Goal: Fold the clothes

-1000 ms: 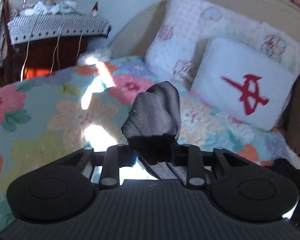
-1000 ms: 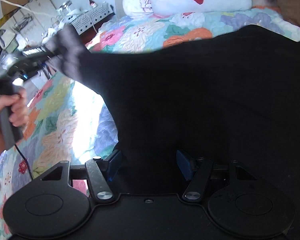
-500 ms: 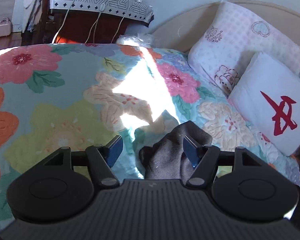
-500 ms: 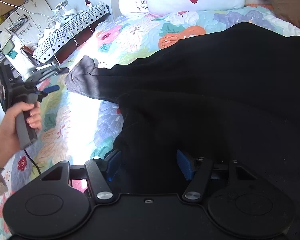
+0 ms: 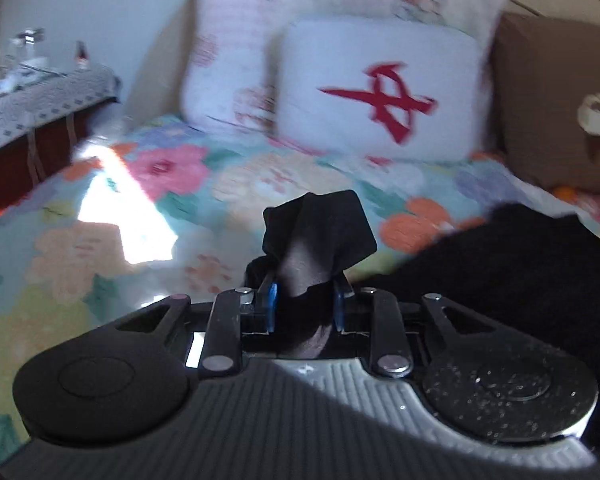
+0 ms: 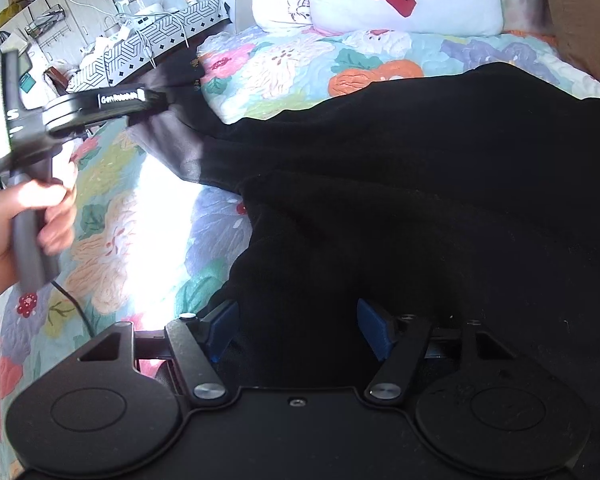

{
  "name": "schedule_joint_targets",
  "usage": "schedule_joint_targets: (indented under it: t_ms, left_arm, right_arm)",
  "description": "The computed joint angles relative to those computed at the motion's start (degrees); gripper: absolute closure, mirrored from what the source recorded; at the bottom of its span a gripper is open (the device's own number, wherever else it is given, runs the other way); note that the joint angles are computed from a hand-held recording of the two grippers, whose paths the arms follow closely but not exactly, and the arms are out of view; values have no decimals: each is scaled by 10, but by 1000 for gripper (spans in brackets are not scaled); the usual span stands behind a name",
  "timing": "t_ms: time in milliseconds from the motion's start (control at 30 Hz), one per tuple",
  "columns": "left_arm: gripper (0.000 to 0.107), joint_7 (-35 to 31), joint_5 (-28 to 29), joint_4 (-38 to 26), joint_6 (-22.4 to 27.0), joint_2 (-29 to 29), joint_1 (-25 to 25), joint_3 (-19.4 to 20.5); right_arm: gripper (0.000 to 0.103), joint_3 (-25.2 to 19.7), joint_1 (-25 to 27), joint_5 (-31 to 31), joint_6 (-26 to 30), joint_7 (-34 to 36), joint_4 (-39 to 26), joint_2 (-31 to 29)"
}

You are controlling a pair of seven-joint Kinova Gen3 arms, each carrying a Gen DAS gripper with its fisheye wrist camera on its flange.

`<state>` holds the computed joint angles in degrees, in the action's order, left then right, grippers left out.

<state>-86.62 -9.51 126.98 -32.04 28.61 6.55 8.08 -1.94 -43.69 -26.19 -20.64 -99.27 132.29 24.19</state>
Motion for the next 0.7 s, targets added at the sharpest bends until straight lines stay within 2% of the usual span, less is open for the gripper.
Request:
schedule_joint_targets:
  t_ms: [33, 100, 133, 200, 267, 367, 400, 433, 500, 567, 633, 700]
  left_arm:
    - [71, 2, -23, -4, 23, 4, -13, 27]
    - [69, 11, -70, -7, 63, 6, -40, 70]
    - [67, 23, -92, -3, 71, 3, -45, 75]
    - [63, 51, -112, 14, 58, -8, -55, 78]
    - [52, 73, -124, 41, 14, -16, -89, 90]
    - [39, 108, -113, 47, -8, -26, -84, 55]
    - [39, 118, -110, 45, -4, -29, -88, 51]
    - [39, 136, -117, 35, 8, -25, -99, 57]
    - [39, 183, -152, 10, 48, -10, -147, 99]
    - [37, 229, -174, -21, 95, 12, -172, 130]
    - [36, 246, -162, -46, 121, 33, -154, 122]
    - [36, 227, -136, -53, 110, 33, -103, 77]
  right_arm:
    - [32, 0, -1, 0, -3, 1, 1, 1]
    - [32, 2, -6, -5, -9, 4, 6, 1]
    - [32, 4, -10, -8, -9, 8, 7, 1]
    - [32, 11, -17, -16, -5, 19, 6, 0]
    - [32, 11, -18, -17, -3, 25, 6, -1]
    - [30, 7, -12, -15, -4, 26, 5, 0]
    - [29, 6, -11, -15, -3, 26, 4, 0]
    - [28, 6, -11, -16, -1, 26, 2, 0]
    - [26, 14, -20, -25, 3, 32, -2, 2]
    - [24, 29, -37, -40, 12, 47, -8, 3]
    - [23, 43, -51, -54, 20, 61, -13, 3]
    - [23, 52, -60, -63, 25, 72, -16, 3]
